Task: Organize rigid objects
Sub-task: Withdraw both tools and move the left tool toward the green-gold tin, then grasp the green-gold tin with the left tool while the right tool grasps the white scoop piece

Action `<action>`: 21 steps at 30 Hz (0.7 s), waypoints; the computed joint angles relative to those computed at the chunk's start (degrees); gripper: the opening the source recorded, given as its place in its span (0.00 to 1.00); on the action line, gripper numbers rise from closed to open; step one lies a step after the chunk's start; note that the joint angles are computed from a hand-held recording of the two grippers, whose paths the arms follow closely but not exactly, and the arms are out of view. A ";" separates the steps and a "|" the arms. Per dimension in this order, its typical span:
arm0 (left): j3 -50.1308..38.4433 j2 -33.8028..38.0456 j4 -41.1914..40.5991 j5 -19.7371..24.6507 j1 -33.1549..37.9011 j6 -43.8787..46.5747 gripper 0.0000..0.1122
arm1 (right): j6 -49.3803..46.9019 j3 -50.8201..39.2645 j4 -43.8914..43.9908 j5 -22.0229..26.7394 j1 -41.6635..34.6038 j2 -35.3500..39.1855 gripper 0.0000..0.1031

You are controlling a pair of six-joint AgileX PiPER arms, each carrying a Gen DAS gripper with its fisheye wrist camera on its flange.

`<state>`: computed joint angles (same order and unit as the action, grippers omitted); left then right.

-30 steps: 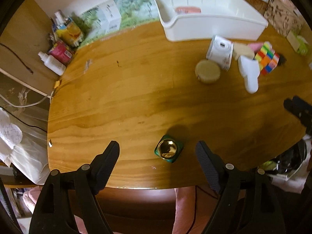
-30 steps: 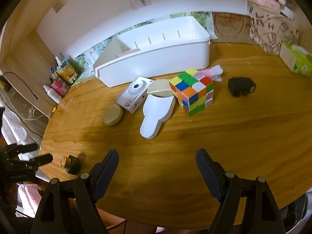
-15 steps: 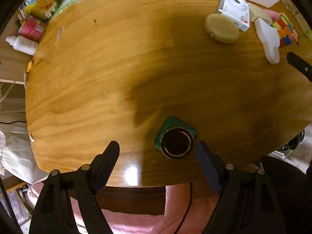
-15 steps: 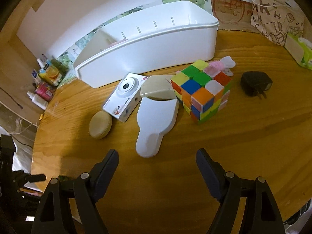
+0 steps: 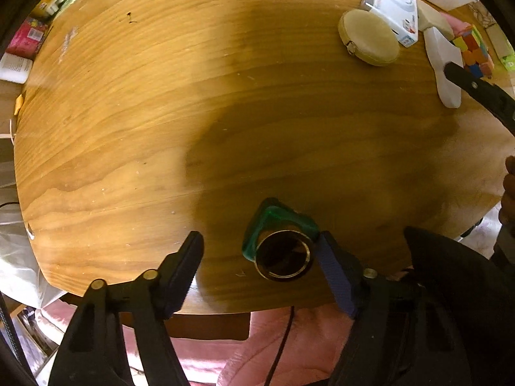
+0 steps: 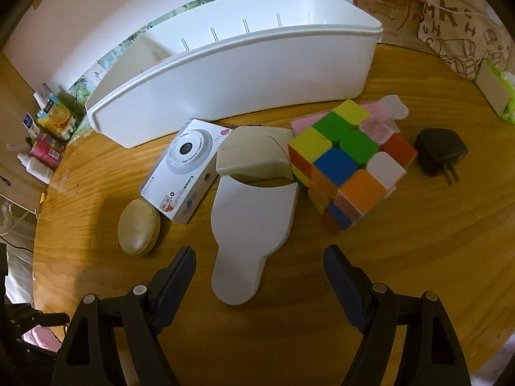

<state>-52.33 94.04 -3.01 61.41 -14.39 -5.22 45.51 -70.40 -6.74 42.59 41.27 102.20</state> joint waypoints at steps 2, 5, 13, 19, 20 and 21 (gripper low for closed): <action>-0.88 0.77 -0.74 0.55 -0.36 0.42 0.58 | 0.04 -1.47 -0.25 0.79 0.12 1.25 0.79; -1.72 1.66 -2.21 1.32 -0.59 0.61 0.53 | 0.03 -3.80 -0.33 2.19 0.14 3.17 0.79; -3.77 4.10 -4.37 2.37 0.80 2.44 0.46 | 0.50 -6.14 -1.82 3.58 0.13 5.35 0.70; -3.90 4.78 -5.08 2.09 2.37 3.05 0.46 | -1.11 -6.51 -0.97 2.89 -0.35 5.37 0.54; -3.99 4.77 -5.20 2.21 2.68 3.07 0.46 | -1.60 -7.10 -0.76 3.17 -0.55 5.74 0.54; -4.08 4.48 -5.34 2.54 3.15 3.08 0.46 | -1.81 -7.40 -0.80 3.42 -0.55 5.92 0.54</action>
